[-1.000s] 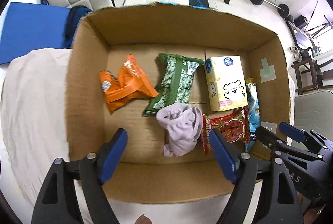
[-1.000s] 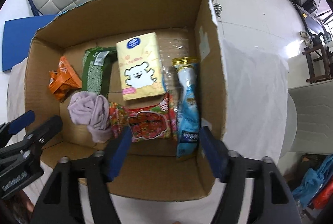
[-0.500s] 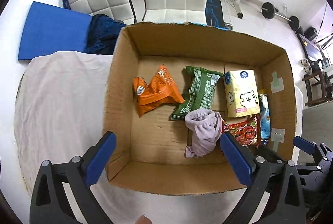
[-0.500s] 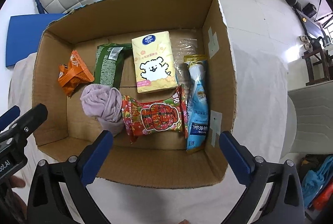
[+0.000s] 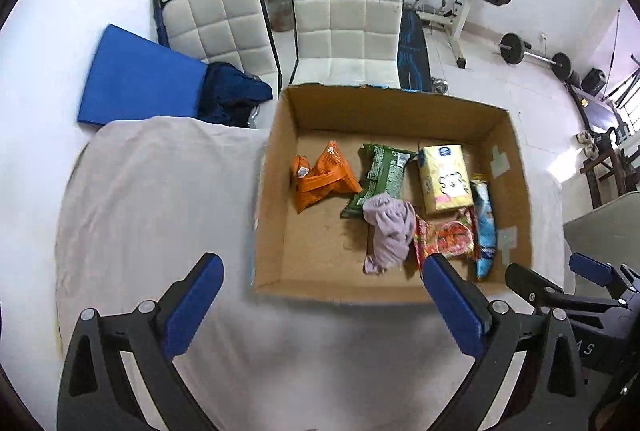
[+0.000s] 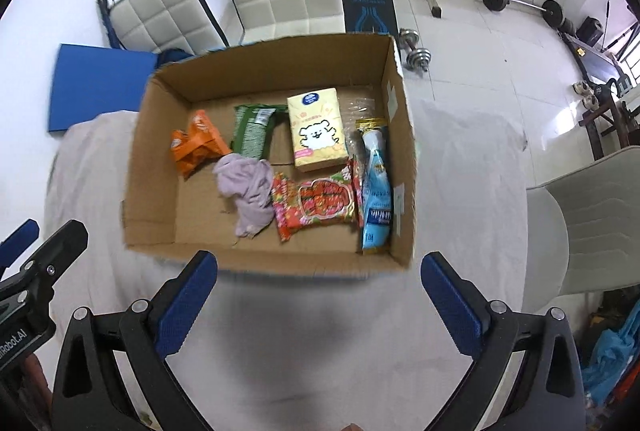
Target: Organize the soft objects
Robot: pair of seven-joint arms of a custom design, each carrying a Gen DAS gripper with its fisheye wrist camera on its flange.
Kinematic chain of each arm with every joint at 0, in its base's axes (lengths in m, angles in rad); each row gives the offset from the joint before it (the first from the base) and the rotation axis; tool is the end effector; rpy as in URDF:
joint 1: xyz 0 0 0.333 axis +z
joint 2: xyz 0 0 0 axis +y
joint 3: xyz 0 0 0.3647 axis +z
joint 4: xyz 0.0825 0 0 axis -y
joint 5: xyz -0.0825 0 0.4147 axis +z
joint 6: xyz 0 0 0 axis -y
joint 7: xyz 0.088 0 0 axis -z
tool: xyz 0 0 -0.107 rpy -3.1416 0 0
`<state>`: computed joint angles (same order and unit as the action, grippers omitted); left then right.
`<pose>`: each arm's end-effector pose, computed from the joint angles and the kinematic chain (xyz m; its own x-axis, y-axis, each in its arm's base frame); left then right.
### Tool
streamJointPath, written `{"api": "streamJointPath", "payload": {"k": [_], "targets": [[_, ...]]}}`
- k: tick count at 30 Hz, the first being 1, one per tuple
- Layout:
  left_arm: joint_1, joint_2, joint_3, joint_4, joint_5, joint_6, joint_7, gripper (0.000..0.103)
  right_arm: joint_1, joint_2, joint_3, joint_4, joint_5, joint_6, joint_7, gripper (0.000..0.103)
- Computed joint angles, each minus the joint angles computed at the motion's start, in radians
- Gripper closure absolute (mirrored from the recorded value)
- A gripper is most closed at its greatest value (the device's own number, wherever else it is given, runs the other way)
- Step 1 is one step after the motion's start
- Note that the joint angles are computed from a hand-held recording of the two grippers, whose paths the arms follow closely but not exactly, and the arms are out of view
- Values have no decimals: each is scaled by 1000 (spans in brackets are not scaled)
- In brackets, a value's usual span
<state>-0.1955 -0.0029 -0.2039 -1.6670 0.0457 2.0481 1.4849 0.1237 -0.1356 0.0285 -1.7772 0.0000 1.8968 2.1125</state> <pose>0.5755 -0.2404 0.6752 -0.3184 -0.9479 -0.0138 -0.8765 0.2999 -0.3767 0.5574 0.0867 0.6771 -0.3634 -0.9230 -0.1268 -0.8975 0.3833 -0.2182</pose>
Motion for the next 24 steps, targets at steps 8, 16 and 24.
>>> {"api": "streamJointPath", "payload": {"k": [8, 16, 24], "targets": [[2, -168, 20, -71, -54, -40, 24, 1, 3, -170, 48, -29, -35, -58, 67, 0], [-14, -282, 45, -63, -108, -104, 45, 1, -1, -273, 94, 24, -47, -155, 103, 0], [-30, -351, 57, -57, -113, -159, 71, 1, -11, -344, 133, 72, -53, -225, 131, 0]]}}
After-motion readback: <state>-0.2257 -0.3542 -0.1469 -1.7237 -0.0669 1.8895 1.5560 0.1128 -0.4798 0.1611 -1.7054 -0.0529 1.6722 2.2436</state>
